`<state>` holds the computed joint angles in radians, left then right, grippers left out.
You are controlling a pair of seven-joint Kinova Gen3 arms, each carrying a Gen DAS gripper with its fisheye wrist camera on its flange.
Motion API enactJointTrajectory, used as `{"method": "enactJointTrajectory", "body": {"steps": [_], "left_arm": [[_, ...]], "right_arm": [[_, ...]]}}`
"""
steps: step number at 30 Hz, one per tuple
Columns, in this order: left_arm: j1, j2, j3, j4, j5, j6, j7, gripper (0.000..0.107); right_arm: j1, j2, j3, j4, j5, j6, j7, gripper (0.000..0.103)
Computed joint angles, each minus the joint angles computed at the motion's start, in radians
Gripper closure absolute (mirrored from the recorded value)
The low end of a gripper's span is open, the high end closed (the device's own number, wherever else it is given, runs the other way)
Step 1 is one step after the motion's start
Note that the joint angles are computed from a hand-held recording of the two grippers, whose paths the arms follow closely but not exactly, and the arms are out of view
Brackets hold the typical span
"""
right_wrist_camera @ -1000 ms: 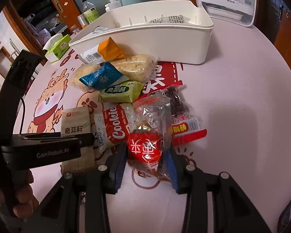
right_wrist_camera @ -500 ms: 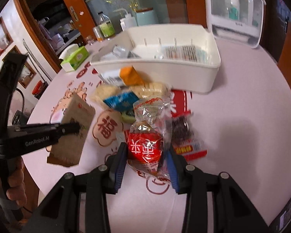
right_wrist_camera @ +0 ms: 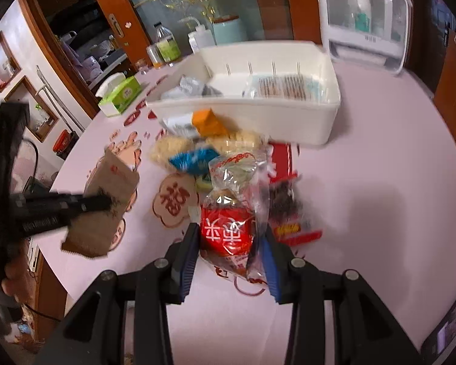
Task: Organize snacks
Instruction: 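Lift the cracker pack and candy bag over the white tray and release them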
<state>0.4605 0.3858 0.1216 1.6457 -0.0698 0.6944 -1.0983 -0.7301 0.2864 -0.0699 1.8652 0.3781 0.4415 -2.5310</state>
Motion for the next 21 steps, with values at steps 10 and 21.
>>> {"method": "enactJointTrajectory", "body": {"steps": [10, 21], "left_arm": [[0.055, 0.032, -0.037, -0.419, -0.198, 0.089, -0.069, 0.096], [0.022, 0.314, -0.068, -0.928, -0.119, 0.289, -0.223, 0.096]], "right_arm": [[0.092, 0.000, 0.017, -0.350, 0.047, 0.179, 0.133, 0.063], [0.137, 0.240, 0.069, -0.790, -0.018, 0.390, 0.248, 0.061]]}}
